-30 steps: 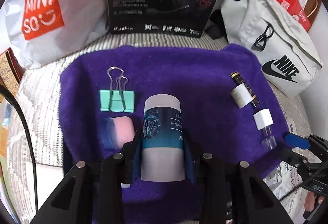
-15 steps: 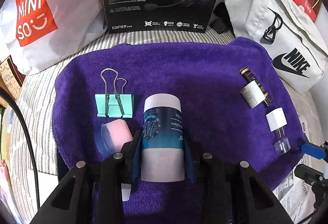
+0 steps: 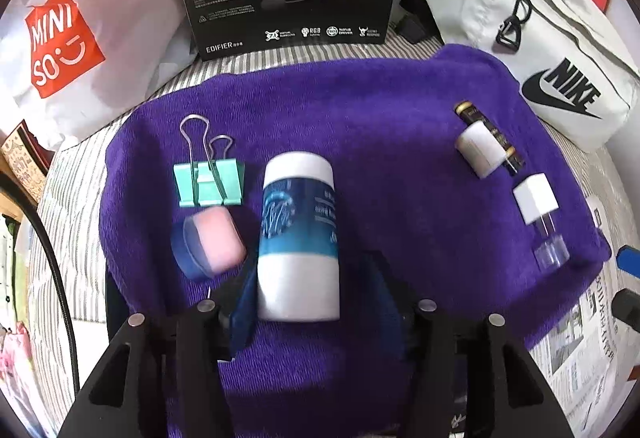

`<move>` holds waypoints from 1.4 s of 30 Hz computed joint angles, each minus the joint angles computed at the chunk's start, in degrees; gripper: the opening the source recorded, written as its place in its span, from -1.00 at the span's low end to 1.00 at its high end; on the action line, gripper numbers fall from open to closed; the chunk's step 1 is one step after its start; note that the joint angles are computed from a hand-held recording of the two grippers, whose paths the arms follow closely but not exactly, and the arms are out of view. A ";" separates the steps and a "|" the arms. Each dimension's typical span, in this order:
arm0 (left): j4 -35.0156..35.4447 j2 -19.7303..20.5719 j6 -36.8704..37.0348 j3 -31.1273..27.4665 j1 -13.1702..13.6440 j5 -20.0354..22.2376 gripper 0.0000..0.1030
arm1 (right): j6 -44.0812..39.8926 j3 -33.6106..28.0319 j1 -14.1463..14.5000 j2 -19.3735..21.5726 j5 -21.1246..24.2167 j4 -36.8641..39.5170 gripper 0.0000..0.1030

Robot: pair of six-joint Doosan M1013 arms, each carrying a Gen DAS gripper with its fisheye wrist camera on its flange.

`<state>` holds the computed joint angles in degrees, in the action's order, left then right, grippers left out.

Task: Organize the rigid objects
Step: 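Lower the bottle onto the towel with the left gripper while the right gripper withdraws, then withdraw both grippers to the newspaper and grasp the pink highlighter with the right gripper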

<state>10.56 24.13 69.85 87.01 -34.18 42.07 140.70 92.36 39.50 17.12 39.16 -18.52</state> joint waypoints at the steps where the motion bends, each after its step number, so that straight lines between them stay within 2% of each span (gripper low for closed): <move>1: -0.49 -0.17 0.08 0.12 0.02 0.26 0.00 | 0.36 0.33 0.16 -0.33 -0.12 -0.19 0.01; 4: -2.35 -1.15 0.52 0.99 0.07 0.36 0.00 | 0.99 1.03 0.70 -1.04 0.02 -0.54 0.02; 11: -0.27 -6.38 -2.06 5.73 -1.10 -2.83 0.00 | -0.68 2.13 2.48 -1.86 -1.35 1.24 0.02; 14: 1.21 -8.35 -3.74 7.65 -1.42 -3.36 0.00 | -4.59 2.50 2.93 -1.41 -3.67 4.39 0.04; 18: 3.27 -11.14 -6.56 10.61 -1.53 -3.74 0.00 | -9.34 2.06 3.46 0.21 -4.34 8.51 0.04; 22: 8.20 -13.60 -13.32 13.76 -1.56 -5.30 0.00 | -11.00 1.04 4.63 1.68 -2.99 6.19 0.04; 23: 6.74 -14.27 -12.62 14.58 -1.11 -5.79 0.00 | -11.61 0.97 4.86 1.93 -3.18 5.81 0.04; 30: 4.22 -15.88 -12.88 16.74 0.32 -6.92 0.00 | -18.00 0.22 5.48 3.57 -4.12 7.97 0.04; 39: 1.54 -15.60 -10.30 17.18 0.82 -6.55 0.00 | -24.47 -3.09 6.71 6.55 -2.79 4.11 0.01; 42: 0.68 -15.34 -9.77 17.13 1.18 -6.27 0.00 | -26.36 -3.30 6.83 6.58 -2.58 5.28 -0.29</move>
